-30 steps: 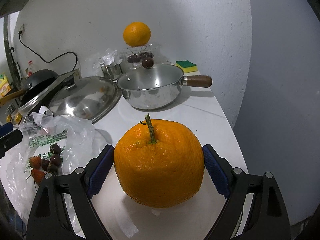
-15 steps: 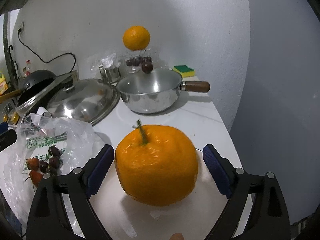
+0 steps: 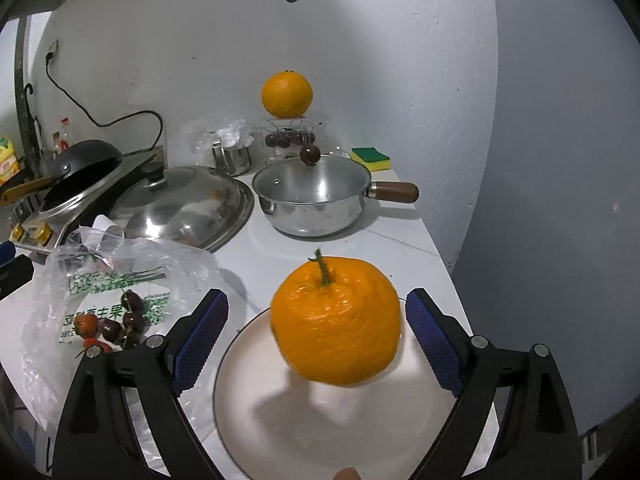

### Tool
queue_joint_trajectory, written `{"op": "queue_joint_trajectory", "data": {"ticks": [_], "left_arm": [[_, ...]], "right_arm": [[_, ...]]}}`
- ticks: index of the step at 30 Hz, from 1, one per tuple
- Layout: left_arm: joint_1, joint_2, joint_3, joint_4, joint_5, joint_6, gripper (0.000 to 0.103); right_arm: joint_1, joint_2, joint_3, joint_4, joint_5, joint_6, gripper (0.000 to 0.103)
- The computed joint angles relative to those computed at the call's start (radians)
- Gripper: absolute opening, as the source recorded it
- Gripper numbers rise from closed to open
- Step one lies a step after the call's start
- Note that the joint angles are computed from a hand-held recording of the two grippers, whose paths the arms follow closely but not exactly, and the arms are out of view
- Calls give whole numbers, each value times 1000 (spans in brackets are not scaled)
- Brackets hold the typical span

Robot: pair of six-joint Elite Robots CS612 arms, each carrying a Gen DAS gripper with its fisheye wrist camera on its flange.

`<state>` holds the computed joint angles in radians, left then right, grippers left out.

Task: Organize fruits
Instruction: 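Lower the orange onto the white plate and open the right gripper, then grasp a dark red cherry by its body with the right gripper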

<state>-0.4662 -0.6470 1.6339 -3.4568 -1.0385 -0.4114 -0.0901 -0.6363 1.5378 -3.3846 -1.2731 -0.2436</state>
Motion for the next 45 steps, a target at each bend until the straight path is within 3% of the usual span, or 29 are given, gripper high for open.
{"op": "queue_joint_trajectory", "data": {"ticks": [27, 45], "left_arm": [[5, -36, 132, -100, -30, -34, 92], [14, -35, 193, -122, -56, -68, 92]], "right_arm": [[52, -69, 135, -63, 33, -67, 92], [95, -69, 173, -8, 51, -121, 92]]}}
